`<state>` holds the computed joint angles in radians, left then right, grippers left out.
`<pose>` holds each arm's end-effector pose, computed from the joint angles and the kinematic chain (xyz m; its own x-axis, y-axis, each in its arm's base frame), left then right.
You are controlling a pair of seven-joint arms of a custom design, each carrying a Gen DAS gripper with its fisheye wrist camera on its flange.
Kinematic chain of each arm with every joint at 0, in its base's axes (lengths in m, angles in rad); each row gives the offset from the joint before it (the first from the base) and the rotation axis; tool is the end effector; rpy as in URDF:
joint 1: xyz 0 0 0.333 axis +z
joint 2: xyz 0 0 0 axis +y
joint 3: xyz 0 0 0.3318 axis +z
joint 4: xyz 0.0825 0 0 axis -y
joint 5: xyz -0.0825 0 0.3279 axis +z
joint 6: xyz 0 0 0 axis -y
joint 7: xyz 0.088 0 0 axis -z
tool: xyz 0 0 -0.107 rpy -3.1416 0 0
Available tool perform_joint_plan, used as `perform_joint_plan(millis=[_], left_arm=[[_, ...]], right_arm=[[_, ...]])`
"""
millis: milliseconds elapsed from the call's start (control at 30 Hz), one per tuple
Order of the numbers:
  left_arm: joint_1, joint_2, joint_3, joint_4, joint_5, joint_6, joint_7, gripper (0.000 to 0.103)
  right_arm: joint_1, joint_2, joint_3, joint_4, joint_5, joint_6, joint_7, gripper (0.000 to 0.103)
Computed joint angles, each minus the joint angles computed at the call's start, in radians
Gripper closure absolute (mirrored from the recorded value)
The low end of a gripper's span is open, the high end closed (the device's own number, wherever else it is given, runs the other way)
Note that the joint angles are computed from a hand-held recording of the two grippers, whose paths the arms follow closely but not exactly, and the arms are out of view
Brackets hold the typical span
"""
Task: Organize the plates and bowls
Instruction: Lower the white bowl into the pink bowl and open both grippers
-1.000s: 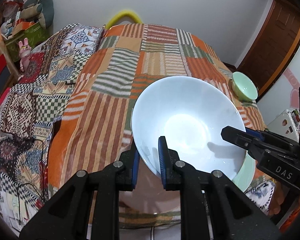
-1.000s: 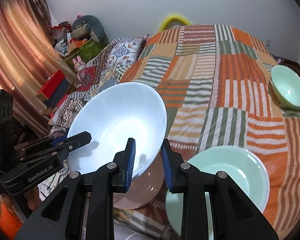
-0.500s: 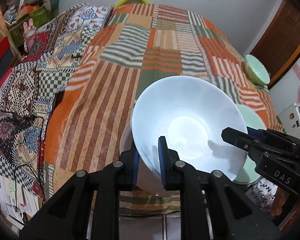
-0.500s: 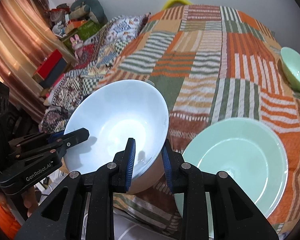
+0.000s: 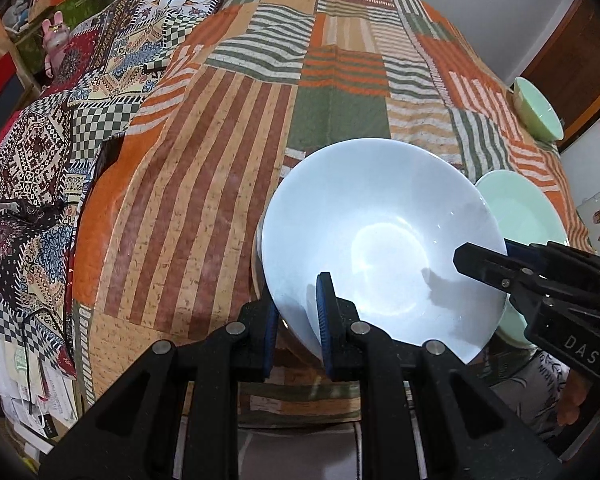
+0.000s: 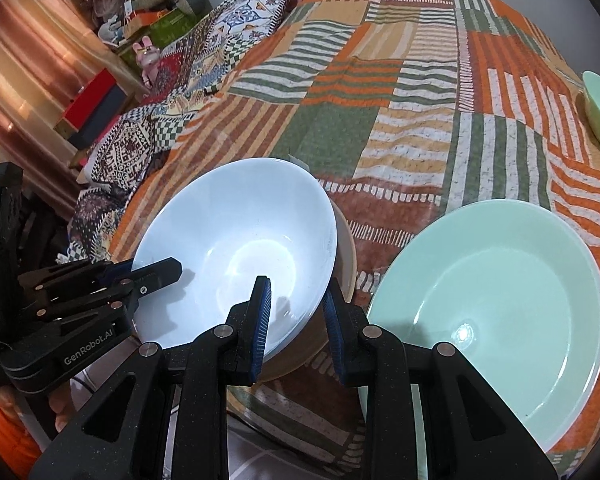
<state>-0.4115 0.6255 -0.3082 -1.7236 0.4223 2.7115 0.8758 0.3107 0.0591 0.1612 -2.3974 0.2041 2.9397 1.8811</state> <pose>0.5188 -0.4257 0.3291 -0.3027 -0.9425 0.1414 -0.8975 0.2319 -0.3751 0.4516 0.2148 0.4032 0.0254 -0.9629 -0.2686 -0.9183 0.0837 -0.3870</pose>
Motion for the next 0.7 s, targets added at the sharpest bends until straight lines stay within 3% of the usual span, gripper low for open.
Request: perform_joint_plan(millis=[233,700], left_arm=[[-0.021,0.018,0.012,0.032,0.01,-0.037,-0.001,0.086],[-0.001,0.038,-0.01,0.053,-0.031,-0.049,0.025,0.081]], right_arm=[[-0.001,0.016,-0.006,0.014,-0.069,-0.023,0.042,0.078],[-0.015,0.025,0.012,0.02,-0.034,-0.025,0.012,0.077]])
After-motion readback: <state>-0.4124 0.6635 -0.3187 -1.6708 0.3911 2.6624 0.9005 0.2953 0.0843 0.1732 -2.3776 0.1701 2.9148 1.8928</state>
